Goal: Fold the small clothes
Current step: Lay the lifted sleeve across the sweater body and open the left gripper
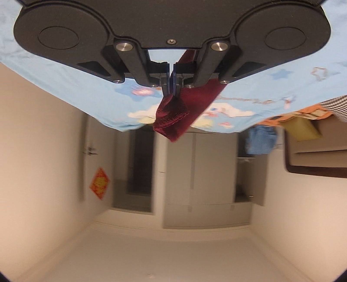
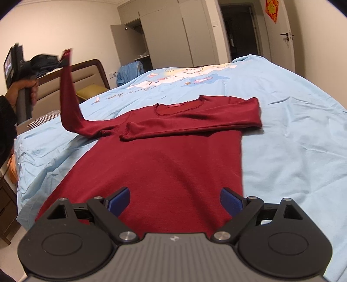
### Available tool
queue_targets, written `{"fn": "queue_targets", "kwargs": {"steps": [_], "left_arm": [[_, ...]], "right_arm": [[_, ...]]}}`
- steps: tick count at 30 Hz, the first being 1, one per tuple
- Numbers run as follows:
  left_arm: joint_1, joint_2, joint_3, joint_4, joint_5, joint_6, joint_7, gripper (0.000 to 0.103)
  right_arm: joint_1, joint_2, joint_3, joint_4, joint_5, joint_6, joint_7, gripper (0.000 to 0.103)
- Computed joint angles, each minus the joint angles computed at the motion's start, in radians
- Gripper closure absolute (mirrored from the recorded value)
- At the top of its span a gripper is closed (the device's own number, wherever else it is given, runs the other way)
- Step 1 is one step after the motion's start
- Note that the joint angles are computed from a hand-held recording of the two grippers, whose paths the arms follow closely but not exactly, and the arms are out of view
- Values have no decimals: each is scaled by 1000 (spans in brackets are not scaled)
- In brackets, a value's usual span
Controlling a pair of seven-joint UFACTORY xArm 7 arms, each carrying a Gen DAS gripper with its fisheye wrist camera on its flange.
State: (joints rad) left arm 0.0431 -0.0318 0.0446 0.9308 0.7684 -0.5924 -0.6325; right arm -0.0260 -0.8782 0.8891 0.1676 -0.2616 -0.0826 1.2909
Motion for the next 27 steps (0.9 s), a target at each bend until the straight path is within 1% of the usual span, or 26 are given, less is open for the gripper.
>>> {"fn": "queue_targets", "kwargs": {"steps": [1, 4, 5, 7, 9, 11, 12, 15, 18, 19, 21, 22, 23, 25, 26, 27], "left_arm": [[-17, 11, -21, -8, -30, 1, 35, 102], [-59, 74, -65, -7, -56, 5, 65, 102], [-72, 95, -79, -11, -79, 8, 92, 102], [-97, 136, -104, -17, -126, 16, 146, 102], [-112, 175, -128, -16, -147, 26, 169, 102], [-128, 211, -143, -27, -183, 23, 215, 102], [-134, 226, -149, -36, -199, 17, 237, 102], [-136, 262, -171, -42, -210, 23, 258, 102], [-135, 292, -191, -33, -221, 53, 268, 100], [-137, 279, -199, -54, -229, 60, 267, 99], [-98, 290, -228, -42, -167, 78, 211, 96], [-71, 274, -248, -47, -118, 91, 163, 94], [-51, 279, -259, -42, -73, 96, 127, 89], [0, 276, -286, -27, 43, 107, 25, 86], [21, 281, -297, -13, 104, 114, -32, 80], [45, 288, -309, 3, 176, 116, -98, 71]], "right_arm": [[10, -13, -5, -8, 3, 9, 4, 9], [50, -49, -32, -36, 6, 47, 20, 9], [65, -61, -44, -45, 4, 61, 25, 9], [101, -89, -69, -66, -1, 98, 39, 9], [141, -121, -98, -87, -11, 136, 52, 9], [181, -151, -128, -108, -22, 175, 67, 9], [201, -165, -143, -116, -29, 196, 74, 9], [249, -201, -180, -137, -51, 251, 96, 9], [275, -219, -207, -150, -73, 281, 114, 9], [281, -222, -211, -152, -80, 287, 122, 9], [281, -218, -215, -152, -94, 287, 136, 9], [279, -214, -218, -152, -101, 283, 140, 9], [276, -209, -217, -150, -106, 279, 145, 9], [265, -197, -215, -145, -117, 264, 150, 9], [257, -188, -211, -142, -122, 256, 153, 9], [248, -179, -208, -139, -126, 245, 155, 9]]}}
